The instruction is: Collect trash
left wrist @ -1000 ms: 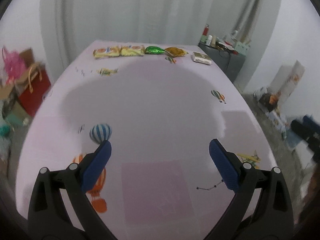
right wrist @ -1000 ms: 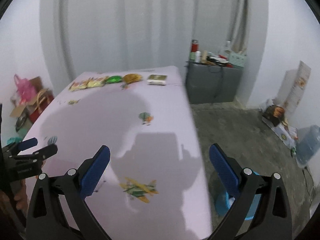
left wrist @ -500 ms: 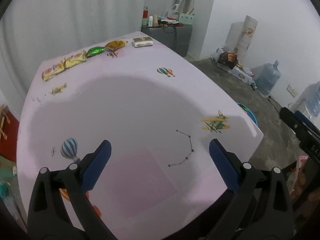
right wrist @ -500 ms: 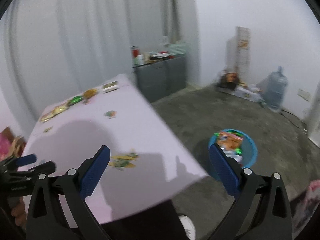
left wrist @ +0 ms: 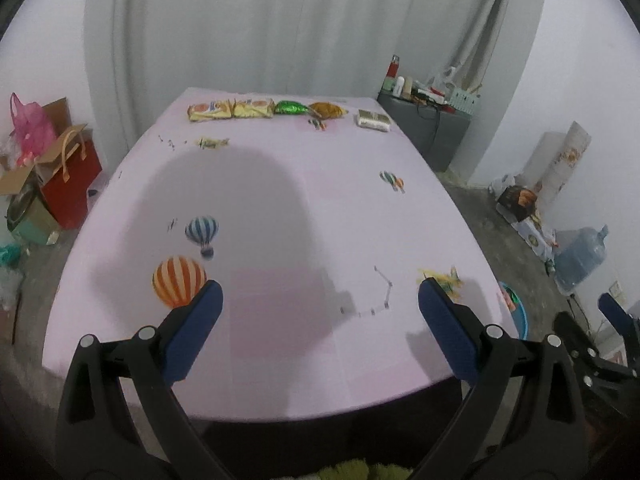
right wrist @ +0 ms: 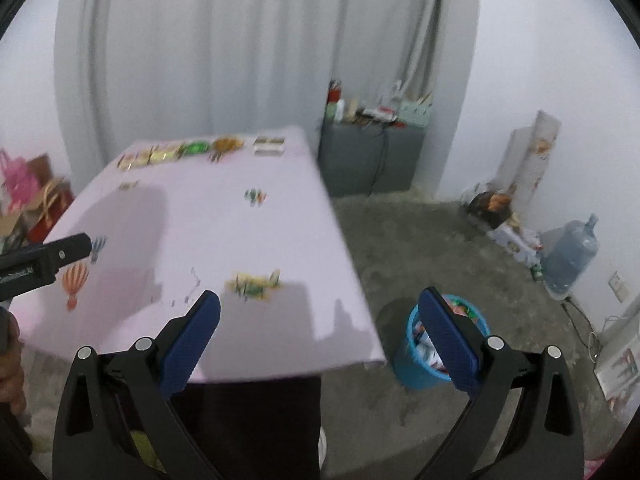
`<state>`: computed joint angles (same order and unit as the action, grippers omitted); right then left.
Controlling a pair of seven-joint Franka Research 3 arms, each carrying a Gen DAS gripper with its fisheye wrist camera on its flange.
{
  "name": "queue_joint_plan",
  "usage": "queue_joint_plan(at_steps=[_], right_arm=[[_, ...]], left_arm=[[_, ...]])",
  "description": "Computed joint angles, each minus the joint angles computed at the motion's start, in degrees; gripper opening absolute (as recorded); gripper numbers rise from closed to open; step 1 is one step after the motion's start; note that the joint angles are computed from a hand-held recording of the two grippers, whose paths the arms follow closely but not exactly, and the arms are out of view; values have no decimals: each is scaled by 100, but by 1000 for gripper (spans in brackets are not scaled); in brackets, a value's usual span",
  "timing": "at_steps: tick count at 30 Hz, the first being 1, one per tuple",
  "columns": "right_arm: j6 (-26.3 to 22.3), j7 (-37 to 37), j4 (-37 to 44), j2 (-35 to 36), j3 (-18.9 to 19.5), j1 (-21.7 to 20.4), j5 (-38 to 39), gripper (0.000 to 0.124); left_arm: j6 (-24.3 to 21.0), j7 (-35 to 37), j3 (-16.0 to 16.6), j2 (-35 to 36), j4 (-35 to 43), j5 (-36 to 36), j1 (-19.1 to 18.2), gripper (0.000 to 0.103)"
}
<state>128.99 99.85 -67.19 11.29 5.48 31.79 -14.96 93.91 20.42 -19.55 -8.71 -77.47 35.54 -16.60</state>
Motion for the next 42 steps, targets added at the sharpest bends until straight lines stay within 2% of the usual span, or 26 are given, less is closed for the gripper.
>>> queue_joint_plan(at_steps=[2, 5, 9, 16, 28, 42], right_arm=[[35, 44, -164, -119, 4, -18, 39, 96], [-174, 259, -210, -183, 28, -1, -40, 96], [-304, 433, -434, -332, 74, -15, -77, 96], [-362, 408, -431, -372, 145, -53, -175, 96], [-439, 517, -392, -391, 132, -44, -316, 96], [-473, 697, -351, -423, 126, -162, -533, 96]], left_arm=[[-274, 105, -97, 122, 188, 64, -62, 94], [-994, 330, -216, 516, 760, 287, -242, 94], [-1428, 429, -111, 682, 1035, 311, -500, 94], [-1481, 415, 1, 635, 988, 217, -630, 94], [-1307, 340, 10, 555, 898, 169, -584, 94], [-1262, 412, 66, 804, 1252, 311, -655, 94]])
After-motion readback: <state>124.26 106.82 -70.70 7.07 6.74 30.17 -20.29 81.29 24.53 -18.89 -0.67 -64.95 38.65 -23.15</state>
